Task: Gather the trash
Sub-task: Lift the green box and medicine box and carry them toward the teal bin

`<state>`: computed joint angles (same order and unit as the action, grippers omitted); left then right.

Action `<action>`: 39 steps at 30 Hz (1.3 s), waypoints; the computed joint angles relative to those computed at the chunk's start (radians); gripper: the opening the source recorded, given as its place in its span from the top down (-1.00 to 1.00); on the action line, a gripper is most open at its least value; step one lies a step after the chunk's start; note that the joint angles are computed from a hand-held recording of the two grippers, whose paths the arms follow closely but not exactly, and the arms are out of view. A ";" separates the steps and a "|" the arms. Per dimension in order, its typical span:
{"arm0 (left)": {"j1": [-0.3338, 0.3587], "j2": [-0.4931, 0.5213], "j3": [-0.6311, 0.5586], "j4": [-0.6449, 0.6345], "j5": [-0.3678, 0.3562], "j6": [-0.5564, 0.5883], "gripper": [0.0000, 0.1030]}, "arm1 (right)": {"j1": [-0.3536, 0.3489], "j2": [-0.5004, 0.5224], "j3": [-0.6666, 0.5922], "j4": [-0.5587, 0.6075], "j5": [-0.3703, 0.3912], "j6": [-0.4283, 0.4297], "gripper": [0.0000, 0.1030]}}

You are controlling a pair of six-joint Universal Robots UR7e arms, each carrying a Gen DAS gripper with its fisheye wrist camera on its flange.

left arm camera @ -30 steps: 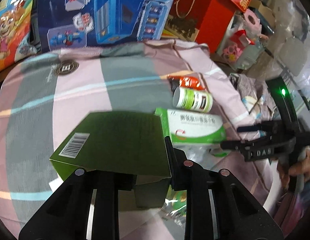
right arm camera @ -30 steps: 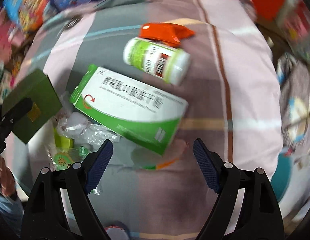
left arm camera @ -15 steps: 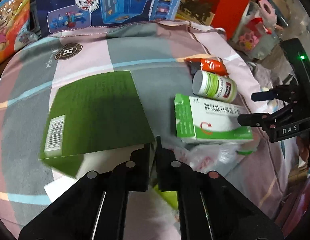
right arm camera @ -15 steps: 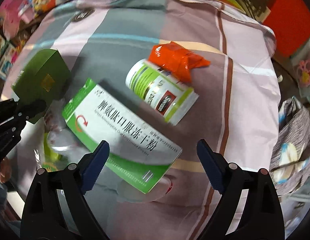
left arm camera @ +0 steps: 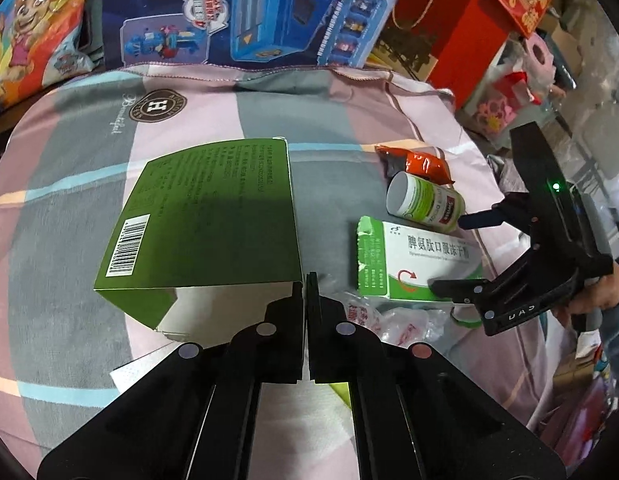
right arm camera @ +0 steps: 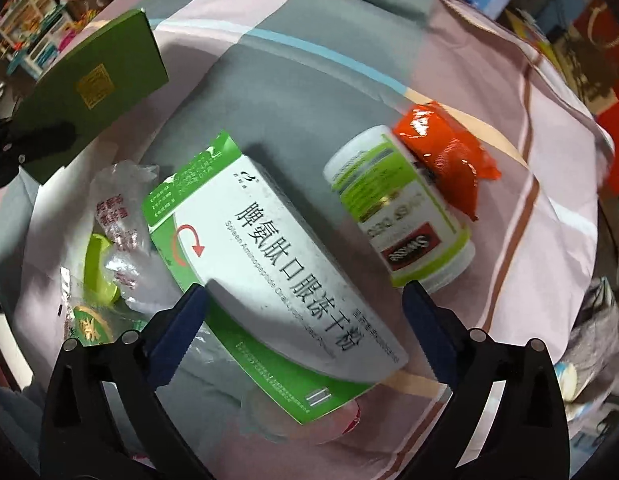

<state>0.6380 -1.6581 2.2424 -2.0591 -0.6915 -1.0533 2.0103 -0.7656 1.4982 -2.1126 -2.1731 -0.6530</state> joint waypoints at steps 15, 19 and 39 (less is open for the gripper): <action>-0.045 0.006 0.002 0.026 0.013 -0.044 0.97 | 0.038 -0.051 0.143 -0.138 -0.007 -0.076 -0.40; -0.085 0.010 -0.009 0.070 0.024 -0.076 0.97 | 0.039 -0.104 0.167 -0.142 0.015 -0.043 -0.39; -0.268 0.231 -0.166 0.173 0.024 -0.092 0.96 | -0.039 -0.474 0.384 -0.301 0.117 0.007 -0.39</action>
